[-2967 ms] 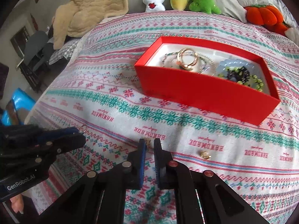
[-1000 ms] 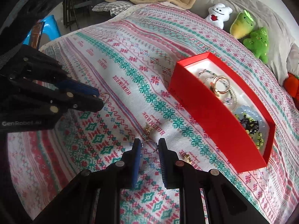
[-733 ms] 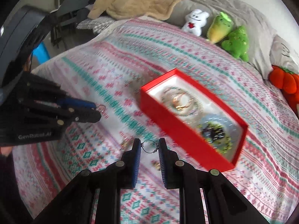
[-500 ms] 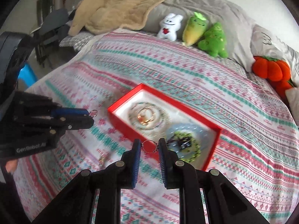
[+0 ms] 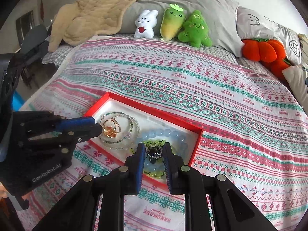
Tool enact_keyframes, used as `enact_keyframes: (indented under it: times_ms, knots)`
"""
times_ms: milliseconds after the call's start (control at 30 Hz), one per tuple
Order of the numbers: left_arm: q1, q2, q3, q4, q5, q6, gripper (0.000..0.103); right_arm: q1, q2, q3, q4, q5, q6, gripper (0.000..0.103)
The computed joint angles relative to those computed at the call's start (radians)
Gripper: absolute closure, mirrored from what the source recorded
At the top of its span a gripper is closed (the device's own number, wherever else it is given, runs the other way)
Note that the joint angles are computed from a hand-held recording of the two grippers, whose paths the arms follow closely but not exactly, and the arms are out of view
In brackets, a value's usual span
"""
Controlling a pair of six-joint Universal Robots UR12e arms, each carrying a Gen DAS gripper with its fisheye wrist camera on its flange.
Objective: Organize jewelry
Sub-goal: 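Open both tools inside the red box and lift them away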
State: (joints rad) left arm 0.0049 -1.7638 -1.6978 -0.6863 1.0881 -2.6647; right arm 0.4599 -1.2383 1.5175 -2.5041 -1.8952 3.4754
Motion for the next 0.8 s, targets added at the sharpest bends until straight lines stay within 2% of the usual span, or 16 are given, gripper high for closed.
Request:
enact_keyframes:
  times_ms: [33,167,233,267,300,333,533,600,733,800]
  knots:
    - [-0.002,-0.001,0.001,0.001,0.005,0.0,0.086,-0.001,0.001,0.0,-0.002,0.005,-0.003,0.083]
    - [-0.007,0.0,-0.001,0.009,0.024,-0.003,0.062,-0.005,0.0,0.001,-0.006,0.021,-0.006,0.081]
    - [-0.006,0.004,-0.004,0.016,0.032,-0.002,0.058,-0.005,-0.001,-0.003,0.01,0.026,-0.001,0.075]
    - [-0.006,0.005,-0.004,0.016,0.034,-0.001,0.056,-0.004,-0.002,-0.003,0.009,0.023,-0.002,0.063]
    - [-0.004,0.009,-0.006,0.017,0.036,-0.001,0.053,-0.002,-0.004,-0.001,0.004,0.016,-0.002,0.047]
    - [-0.001,0.012,-0.008,0.018,0.037,-0.003,0.052,0.001,-0.007,0.003,-0.011,0.006,-0.002,0.044]
    - [0.017,0.039,-0.022,0.005,0.042,-0.015,0.039,0.012,-0.024,0.013,-0.033,-0.009,-0.008,0.044]
    - [0.024,0.047,-0.028,-0.006,0.039,-0.019,0.027,0.016,-0.028,0.011,-0.009,-0.013,0.002,0.044]
    - [0.037,0.059,-0.033,-0.057,0.047,-0.018,0.023,0.024,-0.04,0.009,0.065,-0.031,0.041,0.04]
    - [0.042,0.062,-0.03,-0.097,0.054,-0.018,0.022,0.029,-0.049,0.017,0.088,-0.041,0.054,0.034]
